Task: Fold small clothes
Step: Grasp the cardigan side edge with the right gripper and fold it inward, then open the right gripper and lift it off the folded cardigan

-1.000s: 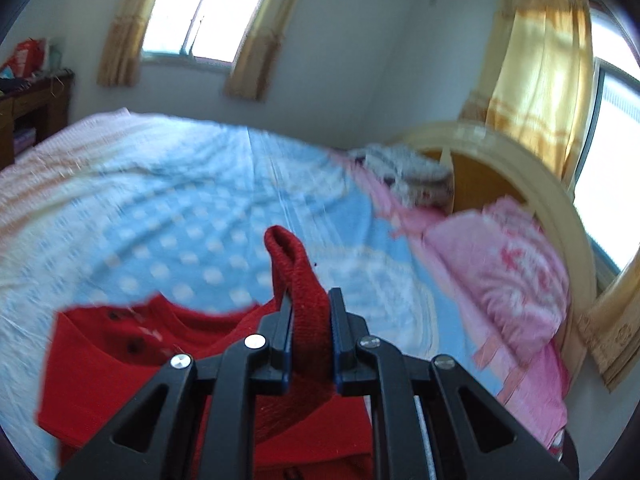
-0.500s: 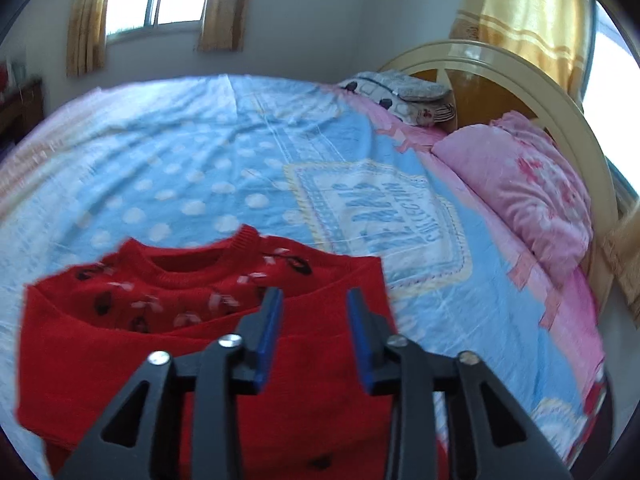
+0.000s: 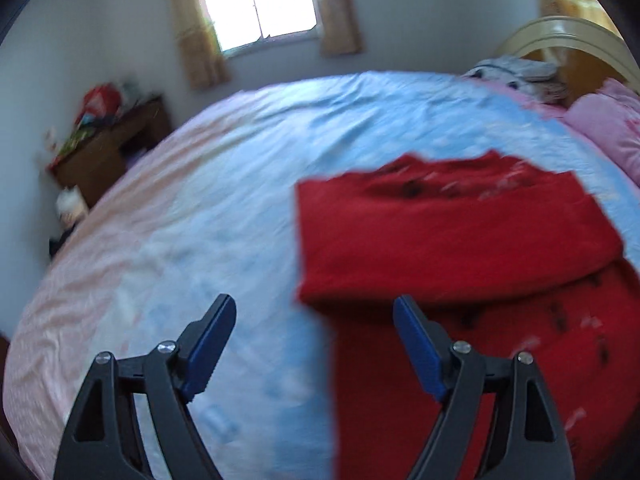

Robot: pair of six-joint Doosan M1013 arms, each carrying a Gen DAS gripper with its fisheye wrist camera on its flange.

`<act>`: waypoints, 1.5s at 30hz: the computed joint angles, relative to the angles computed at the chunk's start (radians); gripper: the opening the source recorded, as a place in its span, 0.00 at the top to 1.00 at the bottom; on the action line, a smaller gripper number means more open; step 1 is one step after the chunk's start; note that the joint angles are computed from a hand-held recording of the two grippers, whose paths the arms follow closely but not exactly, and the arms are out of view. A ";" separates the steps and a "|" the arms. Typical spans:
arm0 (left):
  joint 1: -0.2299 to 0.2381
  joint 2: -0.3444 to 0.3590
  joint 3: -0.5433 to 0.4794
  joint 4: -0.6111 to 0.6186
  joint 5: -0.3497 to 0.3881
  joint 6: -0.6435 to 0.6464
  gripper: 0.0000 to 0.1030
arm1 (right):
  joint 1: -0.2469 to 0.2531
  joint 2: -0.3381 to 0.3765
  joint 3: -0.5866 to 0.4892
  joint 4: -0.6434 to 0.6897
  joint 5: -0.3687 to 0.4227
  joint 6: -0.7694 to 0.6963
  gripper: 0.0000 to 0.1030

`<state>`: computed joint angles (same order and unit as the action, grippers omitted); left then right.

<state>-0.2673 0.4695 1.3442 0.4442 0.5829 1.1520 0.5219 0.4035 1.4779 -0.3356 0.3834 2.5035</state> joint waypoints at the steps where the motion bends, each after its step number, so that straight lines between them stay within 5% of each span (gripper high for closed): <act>1: 0.008 0.008 -0.008 -0.016 0.014 -0.005 0.19 | -0.007 0.006 -0.020 0.015 0.012 -0.009 0.39; 8: 0.036 0.030 0.008 -0.149 -0.014 -0.013 0.13 | -0.023 0.094 -0.221 -0.101 0.162 -0.003 0.44; 13: 0.050 0.013 0.047 -0.206 -0.079 -0.017 0.06 | -0.039 0.226 -0.442 -0.030 0.367 -0.145 0.45; 15: 0.055 0.010 0.055 -0.226 -0.095 -0.002 0.04 | -0.043 0.284 -0.527 0.005 0.458 -0.212 0.56; 17: 0.051 0.010 0.057 -0.220 -0.100 0.007 0.02 | -0.041 0.316 -0.574 0.011 0.536 -0.248 0.78; 19: 0.047 0.010 0.059 -0.198 -0.104 -0.004 0.02 | -0.029 0.323 -0.579 -0.053 0.546 -0.226 0.91; 22: 0.048 0.008 0.066 -0.188 -0.118 -0.012 0.02 | -0.009 0.304 -0.552 -0.151 0.529 -0.194 0.94; 27: 0.052 0.005 0.074 -0.194 -0.133 -0.016 0.02 | 0.009 0.293 -0.546 -0.331 0.574 -0.119 0.94; 31: 0.053 0.001 0.077 -0.192 -0.132 -0.024 0.02 | -0.016 0.313 -0.567 -0.219 0.598 -0.182 0.93; 33: 0.055 -0.006 0.073 -0.191 -0.125 -0.036 0.02 | -0.017 0.314 -0.562 -0.198 0.607 -0.187 0.83; 35: 0.058 -0.027 0.081 -0.156 -0.160 -0.083 0.02 | -0.009 0.300 -0.536 -0.246 0.596 -0.143 0.48; 39: 0.062 -0.037 0.061 -0.129 -0.226 -0.122 0.00 | -0.002 0.237 -0.450 -0.257 0.446 -0.066 0.48; 42: 0.046 0.009 -0.011 -0.067 -0.158 -0.129 0.00 | -0.007 0.236 -0.454 -0.118 0.352 -0.217 0.48; 45: 0.033 0.071 -0.080 -0.055 -0.022 -0.081 0.00 | -0.012 0.267 -0.499 -0.002 0.380 -0.325 0.48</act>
<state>-0.2344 0.5405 1.2641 0.3896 0.5609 1.0711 0.5097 0.6709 0.9790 -0.3377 0.7637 2.1787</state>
